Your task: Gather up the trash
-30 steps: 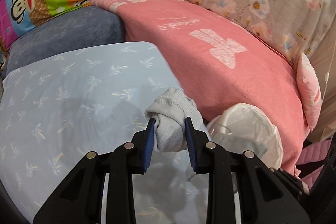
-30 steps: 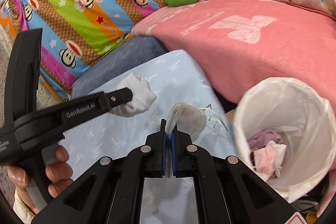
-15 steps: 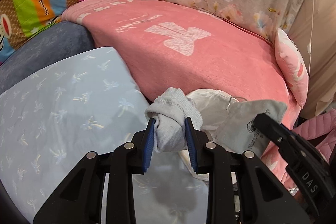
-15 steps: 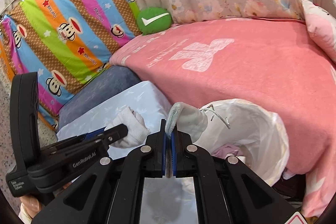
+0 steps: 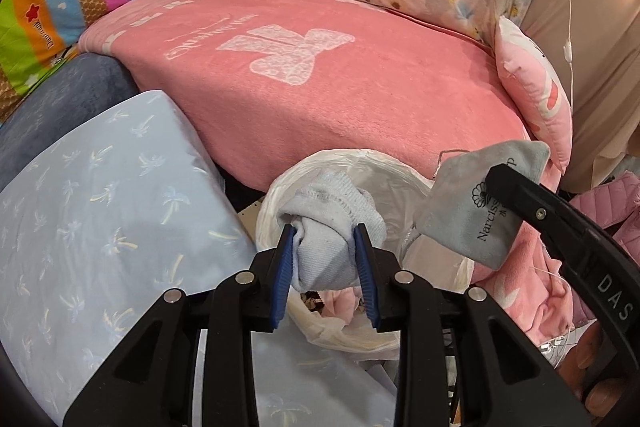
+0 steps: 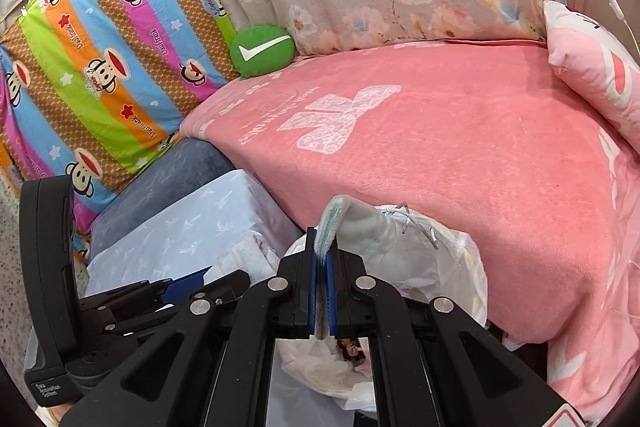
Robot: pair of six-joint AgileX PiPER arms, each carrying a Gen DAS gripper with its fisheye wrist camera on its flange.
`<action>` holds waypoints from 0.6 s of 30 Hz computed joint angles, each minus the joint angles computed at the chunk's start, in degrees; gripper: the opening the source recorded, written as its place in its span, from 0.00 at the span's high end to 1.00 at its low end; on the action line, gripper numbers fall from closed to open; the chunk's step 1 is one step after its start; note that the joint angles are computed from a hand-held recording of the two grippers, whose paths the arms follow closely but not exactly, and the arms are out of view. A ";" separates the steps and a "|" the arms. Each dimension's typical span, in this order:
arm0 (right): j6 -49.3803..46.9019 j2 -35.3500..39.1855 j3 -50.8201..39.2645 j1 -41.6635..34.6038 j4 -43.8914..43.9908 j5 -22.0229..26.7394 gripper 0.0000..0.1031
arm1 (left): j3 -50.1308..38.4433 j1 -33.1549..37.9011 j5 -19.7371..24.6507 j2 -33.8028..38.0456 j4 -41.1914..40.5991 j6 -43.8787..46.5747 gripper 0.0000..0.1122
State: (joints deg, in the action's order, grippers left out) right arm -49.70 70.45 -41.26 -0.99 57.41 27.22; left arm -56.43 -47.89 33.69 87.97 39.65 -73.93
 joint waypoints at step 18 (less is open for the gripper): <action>2.32 0.58 -1.44 1.59 -2.56 -1.99 0.77 | 0.53 -1.05 3.78 0.21 6.58 -9.08 0.41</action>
State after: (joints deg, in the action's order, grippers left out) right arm -47.38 71.03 -42.70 0.60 54.84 25.23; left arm -55.89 -48.95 37.47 88.18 46.23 -83.01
